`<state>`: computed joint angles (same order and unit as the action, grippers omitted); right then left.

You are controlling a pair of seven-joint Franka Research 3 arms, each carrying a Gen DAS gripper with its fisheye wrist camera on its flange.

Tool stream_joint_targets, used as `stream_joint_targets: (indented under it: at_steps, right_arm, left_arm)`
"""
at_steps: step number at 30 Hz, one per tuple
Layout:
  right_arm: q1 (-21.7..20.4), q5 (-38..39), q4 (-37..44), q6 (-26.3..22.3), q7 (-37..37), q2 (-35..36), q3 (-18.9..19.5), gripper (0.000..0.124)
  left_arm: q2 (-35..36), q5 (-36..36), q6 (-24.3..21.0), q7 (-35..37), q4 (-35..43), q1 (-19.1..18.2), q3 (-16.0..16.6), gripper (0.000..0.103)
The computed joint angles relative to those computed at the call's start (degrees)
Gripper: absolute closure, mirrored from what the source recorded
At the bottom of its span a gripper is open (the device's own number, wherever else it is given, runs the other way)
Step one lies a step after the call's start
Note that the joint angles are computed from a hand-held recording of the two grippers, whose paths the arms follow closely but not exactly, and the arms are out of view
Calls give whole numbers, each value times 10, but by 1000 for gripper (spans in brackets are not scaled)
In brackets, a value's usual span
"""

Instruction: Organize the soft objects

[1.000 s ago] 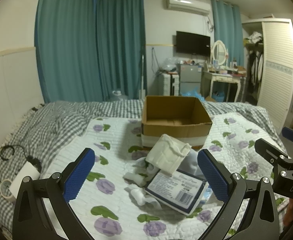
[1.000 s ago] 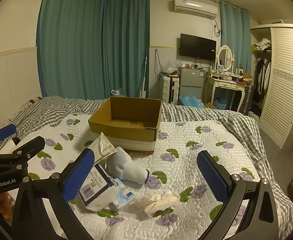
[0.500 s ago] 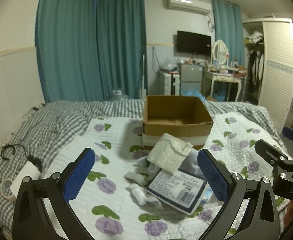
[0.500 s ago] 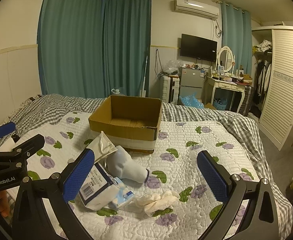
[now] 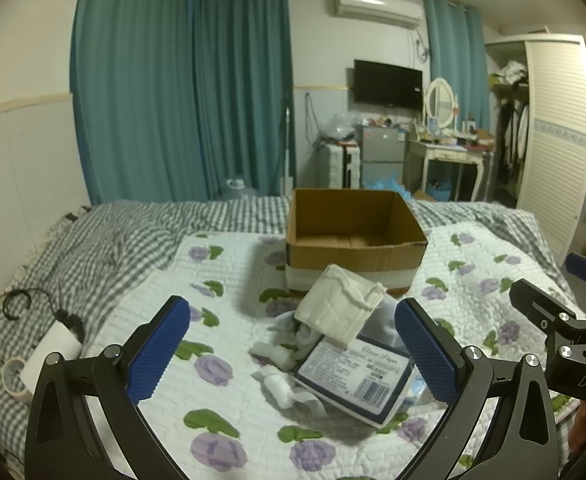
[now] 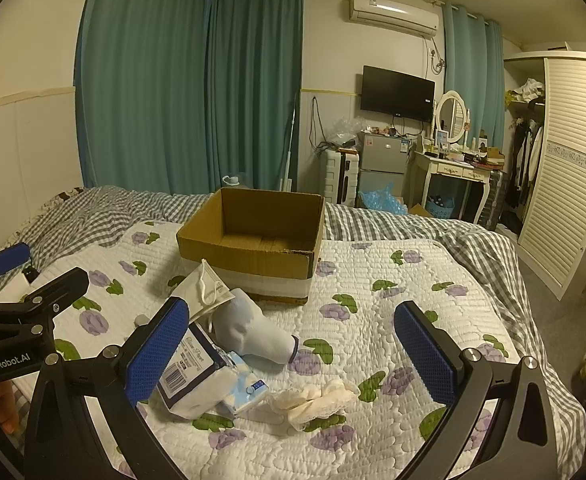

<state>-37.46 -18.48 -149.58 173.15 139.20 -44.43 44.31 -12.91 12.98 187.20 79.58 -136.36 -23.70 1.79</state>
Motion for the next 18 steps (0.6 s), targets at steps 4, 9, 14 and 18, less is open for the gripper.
stream_joint_targets:
  at_steps: [4, 9, 14, 18]
  right_arm:
    - [1, -1, 0, -1, 0, -1, -1, 21]
    - [1, -2, 1, -2, 1, 0, -1, 21]
    - [3, -4, -1, -1, 1, 1, -2, 21]
    - [0, -5, 2, -3, 3, 1, 0, 21]
  left_arm:
    - [1, 4, 6, -4, -4, 9, -5, 0]
    - [0, 14, 8, -14, -5, 20, -12, 0]
    - [0, 20, 6, -21, -3, 25, -17, 0]
    - [0, 23, 7, -23, -1, 28, -18, 0]
